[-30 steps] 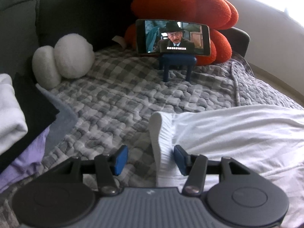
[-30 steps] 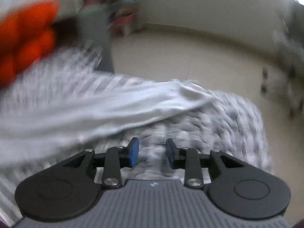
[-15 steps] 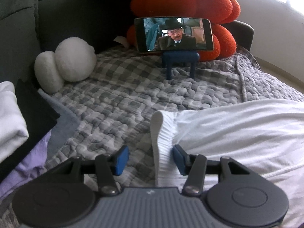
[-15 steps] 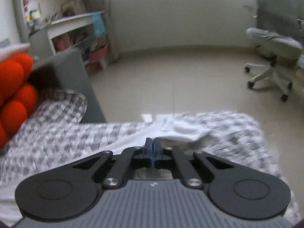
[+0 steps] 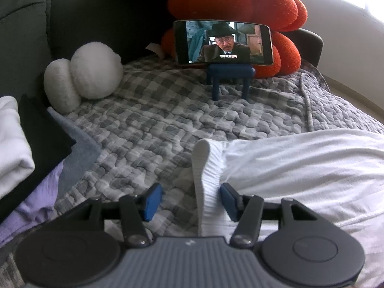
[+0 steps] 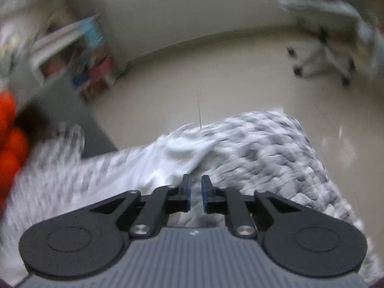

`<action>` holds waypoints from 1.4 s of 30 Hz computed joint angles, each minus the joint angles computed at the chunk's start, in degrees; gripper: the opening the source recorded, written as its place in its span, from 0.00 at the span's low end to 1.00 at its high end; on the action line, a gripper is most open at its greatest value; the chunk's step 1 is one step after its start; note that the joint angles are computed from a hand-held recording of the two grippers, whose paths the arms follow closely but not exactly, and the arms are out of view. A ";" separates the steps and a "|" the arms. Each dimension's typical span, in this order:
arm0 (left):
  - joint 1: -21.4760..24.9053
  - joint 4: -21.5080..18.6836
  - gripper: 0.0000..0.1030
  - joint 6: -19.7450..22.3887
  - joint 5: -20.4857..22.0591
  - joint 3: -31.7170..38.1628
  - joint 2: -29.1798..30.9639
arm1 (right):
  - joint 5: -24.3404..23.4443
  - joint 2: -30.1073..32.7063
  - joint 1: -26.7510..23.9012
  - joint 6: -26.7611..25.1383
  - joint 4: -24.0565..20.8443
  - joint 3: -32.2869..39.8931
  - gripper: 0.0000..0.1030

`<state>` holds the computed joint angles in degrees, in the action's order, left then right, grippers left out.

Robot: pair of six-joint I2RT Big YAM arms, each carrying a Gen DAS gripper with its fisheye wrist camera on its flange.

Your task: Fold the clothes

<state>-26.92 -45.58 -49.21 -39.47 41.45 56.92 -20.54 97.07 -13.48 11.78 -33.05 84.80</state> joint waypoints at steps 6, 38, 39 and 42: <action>0.09 -0.39 0.56 -0.51 0.44 0.36 0.13 | -3.45 3.63 0.02 6.36 0.55 3.12 0.15; 0.62 -0.38 0.56 -0.77 0.52 0.70 0.77 | 10.33 2.23 2.91 -5.23 4.65 0.91 0.04; 0.57 -0.26 0.56 -0.80 0.37 0.66 0.83 | 10.76 2.32 2.83 -5.65 4.37 1.19 0.04; 0.39 -0.27 0.56 -0.78 -0.14 0.80 1.18 | 14.68 2.16 2.56 -6.07 5.31 1.09 0.05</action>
<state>-26.53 -45.85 -50.00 -39.61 42.24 58.10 -5.85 99.23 -10.92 5.71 -27.74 85.89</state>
